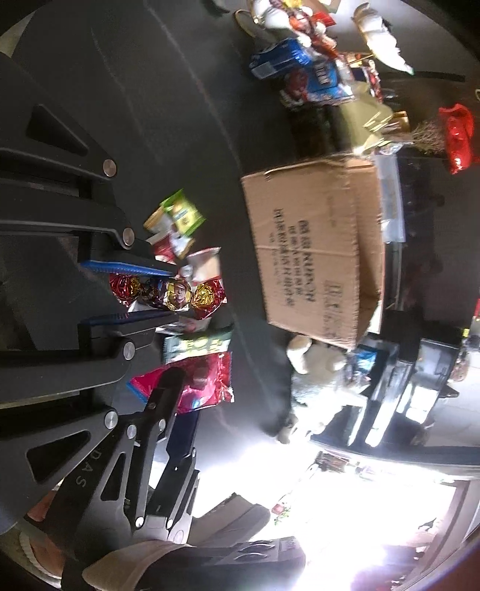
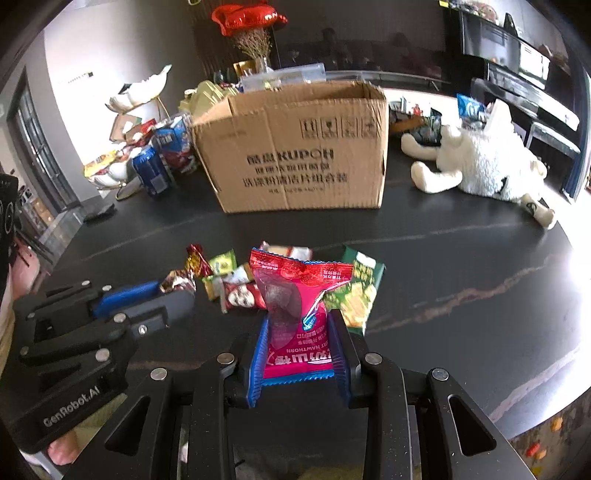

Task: Organize snacks
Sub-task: 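Carry both snacks over the box and open both tools to drop them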

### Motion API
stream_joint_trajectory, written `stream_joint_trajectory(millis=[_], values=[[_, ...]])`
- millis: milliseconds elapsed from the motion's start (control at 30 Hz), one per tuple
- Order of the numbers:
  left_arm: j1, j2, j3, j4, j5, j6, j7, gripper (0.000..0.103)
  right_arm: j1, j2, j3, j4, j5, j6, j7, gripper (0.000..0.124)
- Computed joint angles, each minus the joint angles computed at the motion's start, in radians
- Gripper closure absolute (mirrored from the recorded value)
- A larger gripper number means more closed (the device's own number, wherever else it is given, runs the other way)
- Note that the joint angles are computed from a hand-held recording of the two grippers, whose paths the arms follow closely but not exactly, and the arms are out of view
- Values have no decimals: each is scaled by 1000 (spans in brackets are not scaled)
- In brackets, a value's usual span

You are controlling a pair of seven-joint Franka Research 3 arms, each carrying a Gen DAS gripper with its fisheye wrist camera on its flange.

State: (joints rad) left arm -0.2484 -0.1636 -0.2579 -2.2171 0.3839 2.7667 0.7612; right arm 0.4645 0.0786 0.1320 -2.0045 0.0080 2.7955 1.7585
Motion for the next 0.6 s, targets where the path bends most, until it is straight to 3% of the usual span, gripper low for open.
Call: stream_joint_trajectory(millis=[600], values=[[64,50,22,202,125,-48,21,85,33,110,-50,273,-112,22,100,92]])
